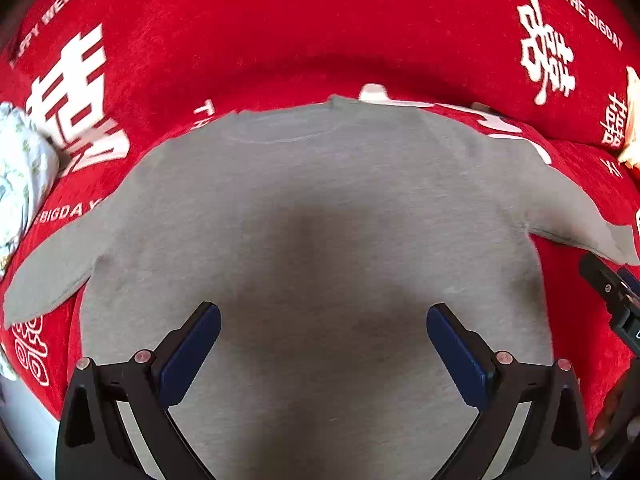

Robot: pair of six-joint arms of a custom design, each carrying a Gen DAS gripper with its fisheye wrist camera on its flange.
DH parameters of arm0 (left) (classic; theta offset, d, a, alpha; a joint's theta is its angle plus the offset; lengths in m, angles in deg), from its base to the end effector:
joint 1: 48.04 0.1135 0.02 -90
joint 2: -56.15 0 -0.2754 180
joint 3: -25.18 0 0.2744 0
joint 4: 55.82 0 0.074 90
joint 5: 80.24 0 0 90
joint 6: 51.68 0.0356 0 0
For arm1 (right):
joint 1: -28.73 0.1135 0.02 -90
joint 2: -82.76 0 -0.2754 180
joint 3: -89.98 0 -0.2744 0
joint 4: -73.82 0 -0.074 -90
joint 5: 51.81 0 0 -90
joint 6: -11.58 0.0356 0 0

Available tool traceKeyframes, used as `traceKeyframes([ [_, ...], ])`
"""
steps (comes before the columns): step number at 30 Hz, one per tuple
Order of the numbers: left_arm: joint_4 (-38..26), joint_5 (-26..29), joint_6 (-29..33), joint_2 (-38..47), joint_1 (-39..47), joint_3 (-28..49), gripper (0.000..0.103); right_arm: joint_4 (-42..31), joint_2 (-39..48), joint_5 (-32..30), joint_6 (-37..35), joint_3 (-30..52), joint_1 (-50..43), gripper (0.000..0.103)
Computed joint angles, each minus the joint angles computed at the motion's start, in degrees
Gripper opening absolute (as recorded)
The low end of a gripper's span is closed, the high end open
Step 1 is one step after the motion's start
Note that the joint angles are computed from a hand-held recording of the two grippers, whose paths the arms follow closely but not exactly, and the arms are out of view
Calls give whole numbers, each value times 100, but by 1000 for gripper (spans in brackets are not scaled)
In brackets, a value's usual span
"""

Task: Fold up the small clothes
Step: 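Grasp the sweater sleeve cuff with the right gripper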

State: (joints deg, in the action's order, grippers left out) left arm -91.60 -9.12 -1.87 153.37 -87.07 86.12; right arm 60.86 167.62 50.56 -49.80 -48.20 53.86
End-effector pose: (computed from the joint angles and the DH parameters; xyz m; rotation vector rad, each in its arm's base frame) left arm 0.2473 -0.1856 0.1219 -0.0979 2.6915 0.0739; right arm 0.2356 0.1021 0.1103 0.1600 2.5127 0.1045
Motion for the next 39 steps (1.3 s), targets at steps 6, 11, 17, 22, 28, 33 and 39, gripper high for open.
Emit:
traceKeyframes([
  [6,-230,-151,-4,557,-246,738,103,419,-154,-230,-326,-404,-752,103],
  [11,-377,-167,-21,1081,-454,1393,103,569,-231,-516,-713,-578,-1540,103],
  [17,-606,-212,9,1651,-689,2101,103,755,-128,-927,-1146,-613,-2498,103],
  [22,-777,-287,72,1996,-780,2587,103,803,105,-1217,-1563,-448,-3341,103],
  [28,-981,-265,102,2411,-761,3200,103,926,597,-1531,-1908,-137,-4101,103],
  [33,-1119,-321,178,2683,-769,3608,103,1107,1271,-2114,-1943,170,-4679,103],
  [39,-1269,-331,207,3064,-682,4028,103,1320,2275,-2817,-1600,804,-5203,103],
])
